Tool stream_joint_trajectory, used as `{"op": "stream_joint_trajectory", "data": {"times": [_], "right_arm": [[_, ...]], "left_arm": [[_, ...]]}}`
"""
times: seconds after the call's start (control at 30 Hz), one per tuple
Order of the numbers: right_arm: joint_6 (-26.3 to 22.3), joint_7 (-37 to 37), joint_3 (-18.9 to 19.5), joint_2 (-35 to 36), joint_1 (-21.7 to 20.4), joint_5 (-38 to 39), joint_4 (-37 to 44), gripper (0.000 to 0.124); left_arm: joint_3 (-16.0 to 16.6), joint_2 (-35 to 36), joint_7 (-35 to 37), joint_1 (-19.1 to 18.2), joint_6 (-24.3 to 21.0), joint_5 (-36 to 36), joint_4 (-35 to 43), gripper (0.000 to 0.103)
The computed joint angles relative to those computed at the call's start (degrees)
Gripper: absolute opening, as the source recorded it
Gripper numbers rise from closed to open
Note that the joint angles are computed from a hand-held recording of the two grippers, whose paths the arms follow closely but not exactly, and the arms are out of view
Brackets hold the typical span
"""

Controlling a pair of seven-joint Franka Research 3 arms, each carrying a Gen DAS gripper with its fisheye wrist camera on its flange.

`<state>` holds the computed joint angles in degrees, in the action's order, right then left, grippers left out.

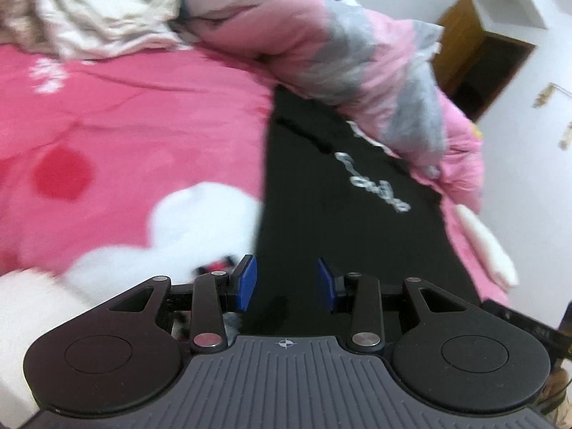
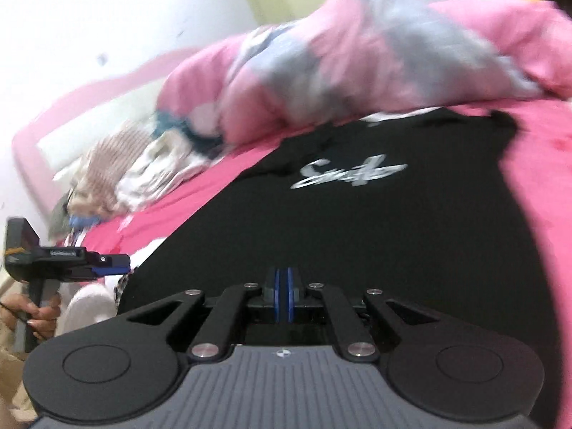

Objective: Fold clothes

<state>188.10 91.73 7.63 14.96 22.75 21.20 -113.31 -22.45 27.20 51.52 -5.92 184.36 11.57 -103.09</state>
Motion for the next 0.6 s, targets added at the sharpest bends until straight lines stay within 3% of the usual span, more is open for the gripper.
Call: {"op": "stream_joint_trajectory", "data": {"times": [0.07,0.13,0.23,0.27,0.33,0.4,0.5,0.57,0.6], "right_arm": [[-4.26,-3.11,6.91,6.41,-5.58,-1.51,7.82,0.005],[-11.45,-8.09,14.06,12.56,-9.75,-0.68,15.58,0.005],[-15.32,-22.48,25.86,18.53,-15.52,3.67,21.34,0.005],[-15.02,-24.15,26.84,19.58,-15.49,2.86,22.78,0.005],[-13.65,-23.50,23.59,21.87,-12.02,2.04,27.82,0.005],[-13.98,-20.16,18.11,24.78,-7.45,2.38,34.21,0.005],[-16.80,-18.21,13.18,28.68,-2.70,2.27,40.66,0.005],[-21.43,-21.34,14.94,30.81,-2.47,3.67,43.11,0.005],[-22.75,-25.28,17.67,31.10,-3.33,4.75,42.42,0.005]], "left_arm": [[4.73,-2.78,-2.67,-2.99,1.38,-0.66,-3.30,0.037],[9.49,-5.03,-5.19,-6.16,2.40,-0.90,-5.97,0.037],[14.91,-6.14,-7.69,-9.85,3.76,-0.62,-7.27,0.037],[15.74,-5.94,-8.03,-10.32,4.35,-0.37,-7.11,0.037],[16.74,-5.50,-8.41,-10.83,5.48,-0.01,-6.79,0.037],[14.33,-4.30,-8.19,-8.61,6.02,0.94,-5.63,0.037],[12.34,-2.58,-7.69,-7.05,6.02,2.22,-3.69,0.037],[13.68,-1.76,-7.23,-8.45,6.35,2.55,-2.68,0.037],[14.40,-1.41,-6.96,-9.11,6.51,2.66,-2.32,0.037]]}}
